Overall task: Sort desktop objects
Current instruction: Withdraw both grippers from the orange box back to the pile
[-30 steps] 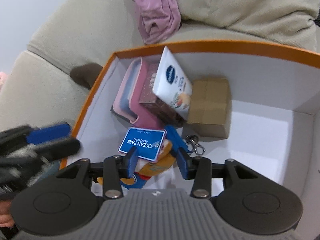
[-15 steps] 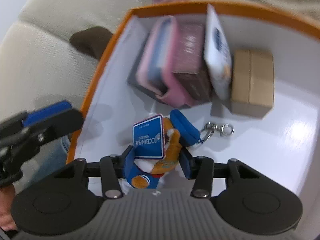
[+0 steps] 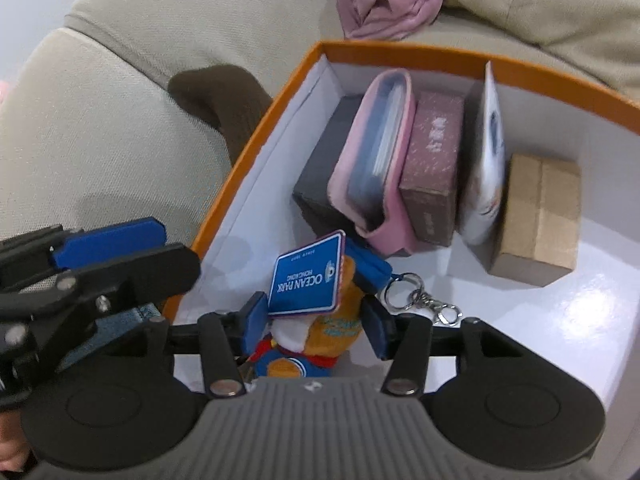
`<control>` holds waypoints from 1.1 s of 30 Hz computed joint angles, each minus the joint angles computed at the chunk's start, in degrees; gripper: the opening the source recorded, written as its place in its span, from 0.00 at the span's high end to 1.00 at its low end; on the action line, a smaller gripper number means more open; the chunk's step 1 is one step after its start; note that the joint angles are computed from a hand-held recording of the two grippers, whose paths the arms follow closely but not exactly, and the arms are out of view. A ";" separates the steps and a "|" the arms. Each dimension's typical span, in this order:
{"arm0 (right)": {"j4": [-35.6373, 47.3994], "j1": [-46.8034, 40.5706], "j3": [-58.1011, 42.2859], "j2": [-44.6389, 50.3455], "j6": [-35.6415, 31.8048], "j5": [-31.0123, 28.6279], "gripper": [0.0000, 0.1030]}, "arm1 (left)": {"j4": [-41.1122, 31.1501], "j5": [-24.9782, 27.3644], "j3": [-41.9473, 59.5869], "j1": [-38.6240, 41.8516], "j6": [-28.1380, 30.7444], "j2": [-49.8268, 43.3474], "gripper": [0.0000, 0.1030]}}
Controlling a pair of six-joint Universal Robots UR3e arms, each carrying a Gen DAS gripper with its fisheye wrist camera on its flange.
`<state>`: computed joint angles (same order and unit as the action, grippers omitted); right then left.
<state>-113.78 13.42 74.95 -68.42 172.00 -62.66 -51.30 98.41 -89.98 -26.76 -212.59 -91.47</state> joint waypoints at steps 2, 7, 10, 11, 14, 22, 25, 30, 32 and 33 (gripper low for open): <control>-0.71 -0.18 1.77 -2.56 0.19 -1.45 0.47 | -1.72 1.11 1.56 -1.07 -0.09 0.18 0.52; -5.53 -4.07 15.19 -17.08 -1.87 -0.18 0.47 | -8.55 6.73 6.60 -7.77 -1.40 0.75 0.52; -7.53 -8.65 25.88 -30.11 -4.97 3.64 0.47 | -14.24 11.12 8.70 -13.34 -3.80 1.65 0.52; -9.17 -8.92 28.78 -33.32 -4.65 4.40 0.47 | -17.12 12.56 9.53 -15.35 -5.28 1.88 0.52; -6.60 -12.89 37.52 -46.29 -7.49 8.49 0.51 | -24.45 14.89 11.23 -20.09 -9.88 2.31 0.52; 21.16 -17.83 48.77 -70.28 -22.42 11.62 0.52 | -35.68 14.07 10.88 -31.13 -18.53 2.46 0.52; 24.69 -15.27 52.25 -72.01 -22.70 8.69 0.53 | -39.11 12.89 12.69 -34.48 -15.75 0.67 0.52; 28.99 -13.84 55.83 -75.35 -22.08 7.21 0.53 | -45.32 14.13 18.98 -40.81 -4.96 -5.48 0.44; 30.47 -13.63 56.56 -76.60 -22.04 6.55 0.53 | -47.30 15.07 21.25 -43.37 1.69 -8.45 0.42; 30.33 -13.20 56.78 -76.81 -21.64 6.23 0.53 | -48.55 15.54 22.37 -44.43 4.91 -9.99 0.42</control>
<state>-83.45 0.22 131.73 -145.23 150.36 -56.43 -99.85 113.95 -67.61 -71.20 -207.68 -101.46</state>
